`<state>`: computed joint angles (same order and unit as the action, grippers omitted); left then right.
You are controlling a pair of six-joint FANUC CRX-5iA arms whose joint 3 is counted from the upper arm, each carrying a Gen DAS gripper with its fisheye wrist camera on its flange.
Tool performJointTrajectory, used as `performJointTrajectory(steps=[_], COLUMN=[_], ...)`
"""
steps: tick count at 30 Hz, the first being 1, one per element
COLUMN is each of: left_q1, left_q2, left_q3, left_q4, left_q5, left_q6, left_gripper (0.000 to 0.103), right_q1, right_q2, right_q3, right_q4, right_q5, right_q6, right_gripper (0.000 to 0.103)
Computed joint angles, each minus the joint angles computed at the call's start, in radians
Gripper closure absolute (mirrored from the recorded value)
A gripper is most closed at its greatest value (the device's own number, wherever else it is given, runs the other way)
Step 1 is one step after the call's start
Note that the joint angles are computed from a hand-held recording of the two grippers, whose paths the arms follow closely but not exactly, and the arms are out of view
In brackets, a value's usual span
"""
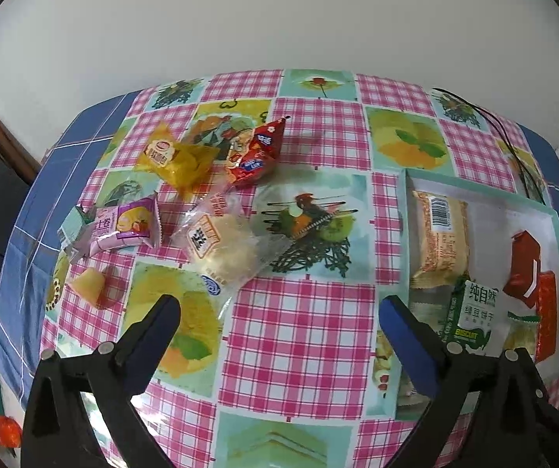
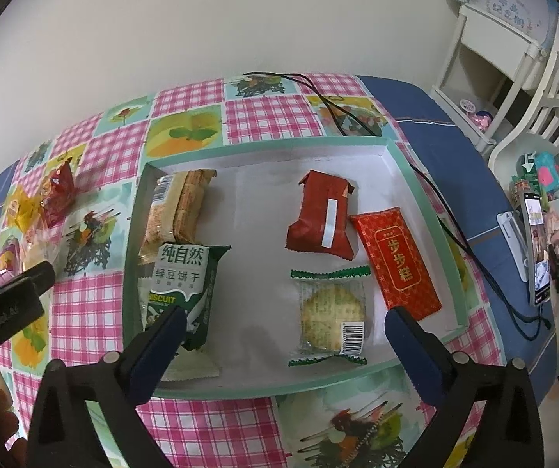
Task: Organize snacks
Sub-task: 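Move both open tools back over the snack pile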
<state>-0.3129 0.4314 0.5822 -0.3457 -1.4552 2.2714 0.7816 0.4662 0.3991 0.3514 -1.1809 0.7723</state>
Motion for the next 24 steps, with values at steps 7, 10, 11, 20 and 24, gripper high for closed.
performJointTrajectory(steps=[7,10,11,20,24], left_q1=[0.029,0.043,0.048,0.127,0.166], left_q2=[-0.039,-0.055,-0.062,-0.147,-0.187], left_q3=[-0.050,-0.070,-0.078,-0.195,-0.246], left_q4=[0.018,0.021,0.022,0.048,0.057], left_q5=[0.020,0.018,0.019,0.048,0.056], left_q6=[-0.010,-0.018,-0.019,-0.009,-0.004], left_gripper=[0.001,0.001,0.001,0.001,0.001], right_q1=[0.024,0.038,0.042,0.090,0.110], right_q2=[0.010,0.026,0.032,0.091,0.122], right_q3=[0.014,0.040,0.049,0.140,0.188], right_q4=[0.007,-0.004,-0.007,-0.036,-0.049], right_q5=[0.007,0.000,-0.004,-0.034,-0.053], right_q6=[-0.006,0.005,0.009,0.055,0.075], right_gripper=[0.000,0.000,0.000,0.000,0.000])
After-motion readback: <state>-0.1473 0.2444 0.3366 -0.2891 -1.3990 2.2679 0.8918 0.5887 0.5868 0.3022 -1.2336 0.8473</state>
